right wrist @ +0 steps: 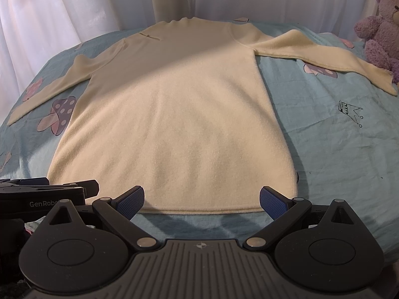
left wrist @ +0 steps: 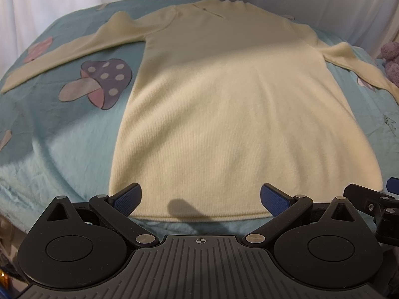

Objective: Fold small clothes

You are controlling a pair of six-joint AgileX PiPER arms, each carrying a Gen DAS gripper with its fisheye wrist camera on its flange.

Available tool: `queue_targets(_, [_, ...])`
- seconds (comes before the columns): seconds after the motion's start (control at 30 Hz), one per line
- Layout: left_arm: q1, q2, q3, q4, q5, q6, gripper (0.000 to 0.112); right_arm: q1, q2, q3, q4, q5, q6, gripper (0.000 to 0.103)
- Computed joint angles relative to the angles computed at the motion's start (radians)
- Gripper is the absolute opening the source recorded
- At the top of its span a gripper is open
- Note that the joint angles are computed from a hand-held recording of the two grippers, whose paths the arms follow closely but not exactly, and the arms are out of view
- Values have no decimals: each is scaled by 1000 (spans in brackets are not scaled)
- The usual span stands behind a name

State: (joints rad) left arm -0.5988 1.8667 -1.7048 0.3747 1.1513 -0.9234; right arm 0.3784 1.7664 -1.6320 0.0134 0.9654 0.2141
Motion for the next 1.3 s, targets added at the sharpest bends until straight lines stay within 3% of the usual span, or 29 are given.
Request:
queue_targets(1.0, [13, 20, -16, -34, 11, 25, 103, -22, -11, 39, 66, -38, -48, 99])
queue_targets(1.07, [17, 22, -18, -41, 12, 26, 103, -32, -41, 104, 87, -134, -76, 99])
queue_targets(1.23, [28, 30, -39, -21, 9, 15, 103, -88, -149, 367, 57, -634, -93, 99])
queue_targets(1.3, [40, 45, -61, -7, 2, 7, 103, -131, -112, 361, 35, -723, -66, 99])
